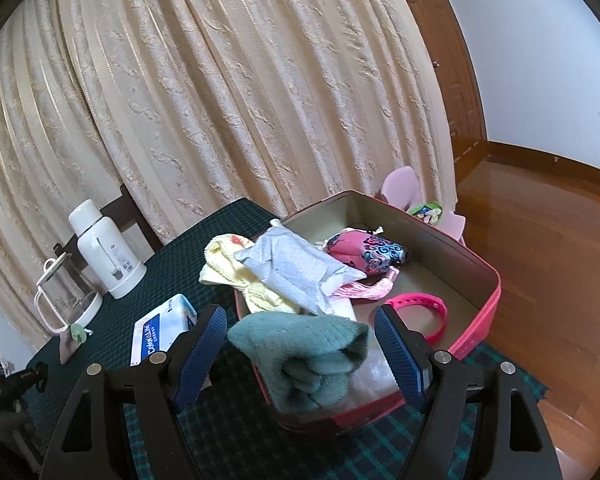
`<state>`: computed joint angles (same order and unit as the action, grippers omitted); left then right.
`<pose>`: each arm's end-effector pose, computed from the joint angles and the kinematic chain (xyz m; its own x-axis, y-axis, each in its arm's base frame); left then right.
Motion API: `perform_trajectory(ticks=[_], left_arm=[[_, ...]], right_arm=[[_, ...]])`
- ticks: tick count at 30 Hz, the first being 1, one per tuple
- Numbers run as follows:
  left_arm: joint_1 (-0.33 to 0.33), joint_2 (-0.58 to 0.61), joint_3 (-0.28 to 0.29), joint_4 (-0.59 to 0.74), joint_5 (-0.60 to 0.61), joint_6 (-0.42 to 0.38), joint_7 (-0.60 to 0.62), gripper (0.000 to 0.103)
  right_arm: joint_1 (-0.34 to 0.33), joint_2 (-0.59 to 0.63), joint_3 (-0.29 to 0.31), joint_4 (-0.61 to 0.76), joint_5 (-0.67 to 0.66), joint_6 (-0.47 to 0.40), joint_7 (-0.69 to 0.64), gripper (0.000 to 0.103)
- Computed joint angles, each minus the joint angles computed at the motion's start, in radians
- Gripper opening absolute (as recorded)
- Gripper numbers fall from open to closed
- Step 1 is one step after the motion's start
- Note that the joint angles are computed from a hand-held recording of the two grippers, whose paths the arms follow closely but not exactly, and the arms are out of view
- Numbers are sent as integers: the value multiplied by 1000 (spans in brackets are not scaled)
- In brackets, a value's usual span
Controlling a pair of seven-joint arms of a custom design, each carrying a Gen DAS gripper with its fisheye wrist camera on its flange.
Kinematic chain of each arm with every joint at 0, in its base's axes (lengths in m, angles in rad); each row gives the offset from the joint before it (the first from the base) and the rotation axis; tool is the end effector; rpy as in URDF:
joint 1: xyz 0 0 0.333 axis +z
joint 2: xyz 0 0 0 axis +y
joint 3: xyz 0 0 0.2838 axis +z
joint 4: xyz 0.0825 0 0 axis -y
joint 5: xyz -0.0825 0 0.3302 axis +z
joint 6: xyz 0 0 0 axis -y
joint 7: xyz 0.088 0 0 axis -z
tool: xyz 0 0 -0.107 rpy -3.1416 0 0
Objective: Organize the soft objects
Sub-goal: 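Close the left gripper on the black scrunchie and lift it, then carry the black scrunchie into the red tin box and open the left gripper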
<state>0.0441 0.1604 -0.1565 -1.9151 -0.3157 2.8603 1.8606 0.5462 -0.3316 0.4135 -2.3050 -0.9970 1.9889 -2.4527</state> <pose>0.5907 -0.0442 0.4973 -0.1611 -0.9823 0.0950 -0.6968 0.0450 -0.7158 0.2775 0.3255 0.4896 -0.5803 -0.7331 -0.3547 -0.2474 0.5736 -0.7809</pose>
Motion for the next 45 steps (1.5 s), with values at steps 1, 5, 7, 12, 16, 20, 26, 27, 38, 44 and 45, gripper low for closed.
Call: perform_trajectory(ticks=[1,5,7,12,16,20,26,27,38,44,45], left_arm=[[2,-11,-17,-8,-28,-2,28,17],[-20,-58,-62,-38,-155,-22,163,17],[-44,-74,-68,-46,-203,-35,216,17],[-115,-121,-69,-67,-306,-75,325,17],[-166,-142,-65,-71,-358,-115,381,17],[-211,-161,-66,-76,-400,-141,428,17],[-267,-175,-73,-70,-436,-165,474,17],[-273,-177,-73,-69,-438,-168,477,17],[-344,-185,-96,-44,-476,-248,542,17],[-382,-184,-114,-24,-502,-284,582,17],[-387,-183,-116,-21,-503,-286,584,17]], right_arm=[[1,-4,-1,-6,1,4,1,80],[1,-16,0,-23,-4,19,7,85],[-1,-22,0,-30,-5,26,10,85],[-4,-46,8,-57,-2,35,26,85],[-8,-61,16,-72,-4,39,37,85],[-12,-69,22,-83,-5,43,44,85],[-14,-94,35,-105,0,29,68,93],[-13,-99,37,-108,1,25,71,93],[-10,-119,62,-113,-3,-16,66,95],[-3,-139,65,-131,8,-25,74,95],[-2,-145,66,-135,11,-27,76,95]])
